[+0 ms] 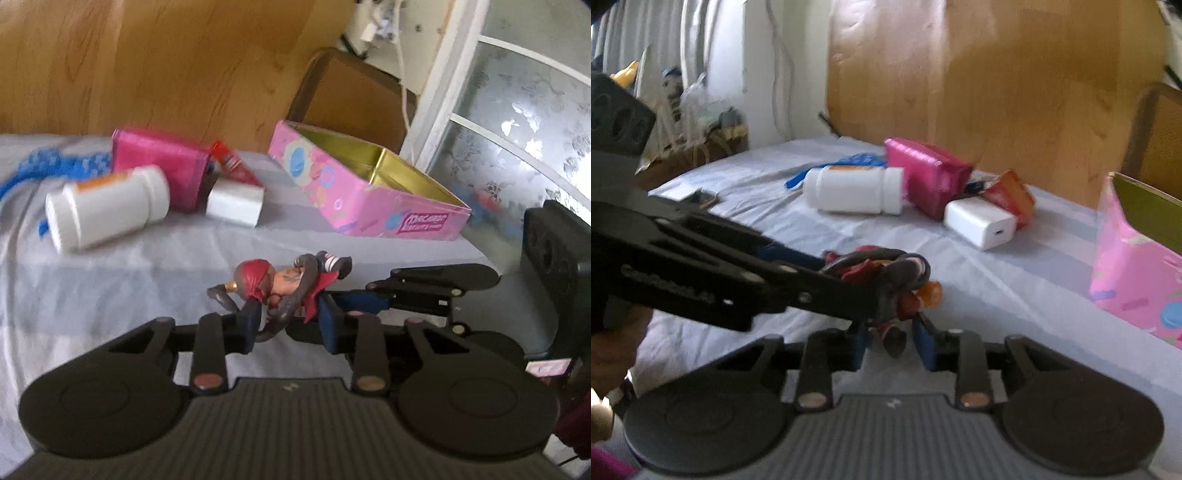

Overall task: Organize rigid objects
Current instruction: 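Carry the red figurine in the right gripper into the pink tin and release, then grasp the white charger with the right gripper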

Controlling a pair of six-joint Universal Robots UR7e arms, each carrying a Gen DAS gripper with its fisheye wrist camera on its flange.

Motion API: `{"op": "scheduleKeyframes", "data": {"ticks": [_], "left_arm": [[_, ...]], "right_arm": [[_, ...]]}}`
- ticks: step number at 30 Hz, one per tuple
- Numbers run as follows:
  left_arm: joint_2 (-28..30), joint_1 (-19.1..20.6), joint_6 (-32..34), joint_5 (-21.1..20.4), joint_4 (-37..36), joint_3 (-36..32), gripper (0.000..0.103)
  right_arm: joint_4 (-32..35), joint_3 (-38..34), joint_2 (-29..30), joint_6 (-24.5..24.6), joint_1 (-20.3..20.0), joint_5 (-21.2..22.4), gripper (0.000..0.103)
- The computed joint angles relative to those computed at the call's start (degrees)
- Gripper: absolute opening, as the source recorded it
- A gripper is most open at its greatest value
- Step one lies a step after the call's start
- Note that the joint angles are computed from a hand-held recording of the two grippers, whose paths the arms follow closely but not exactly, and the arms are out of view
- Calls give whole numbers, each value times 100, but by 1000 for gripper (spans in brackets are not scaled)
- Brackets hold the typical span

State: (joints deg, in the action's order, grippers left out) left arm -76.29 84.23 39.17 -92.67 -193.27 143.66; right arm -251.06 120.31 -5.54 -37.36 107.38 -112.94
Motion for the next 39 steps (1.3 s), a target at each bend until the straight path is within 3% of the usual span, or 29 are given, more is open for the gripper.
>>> {"op": "scheduleKeyframes", "data": {"ticks": [2, 7, 13, 17, 22, 24, 28, 30, 33, 36, 39], "left_arm": [[14, -261, 163, 75, -233, 130, 36], [321, -945, 82, -17, -385, 20, 36], [1440, -1788, 23, -56, -926, -549, 36], [2085, -1921, -71, -183, -935, -1051, 36], [2588, -1971, -537, 143, -904, -1380, 38], [2592, -1937, -647, 199, -1017, -1342, 40], [2063, -1702, -642, -73, -919, -1047, 50], [1645, -1439, -541, -331, -936, -793, 50], [1145, -1112, -289, -164, -1149, -392, 50], [757, -641, -62, 110, -1217, -135, 50], [496, -152, -81, 442, -1303, -16, 50]], "right_arm": [[-360, 126, 5, -16, -88, 183, 27], [-1682, 197, 72, -355, -164, 90, 25], [-2783, 394, -394, -830, -634, 140, 23], [-2744, 603, -929, -813, -1123, 260, 23], [-2318, 494, -1201, -831, -1499, 29, 28], [-2385, 429, -1152, -713, -1568, -28, 42], [-2869, 627, -1042, -441, -1650, 300, 42], [-3240, 654, -900, -323, -1579, 323, 42], [-3545, 876, -770, -55, -1557, 779, 42], [-3151, 1031, -718, -50, -1387, 1335, 42], [-2045, 859, -760, -255, -1077, 1404, 42]]}}
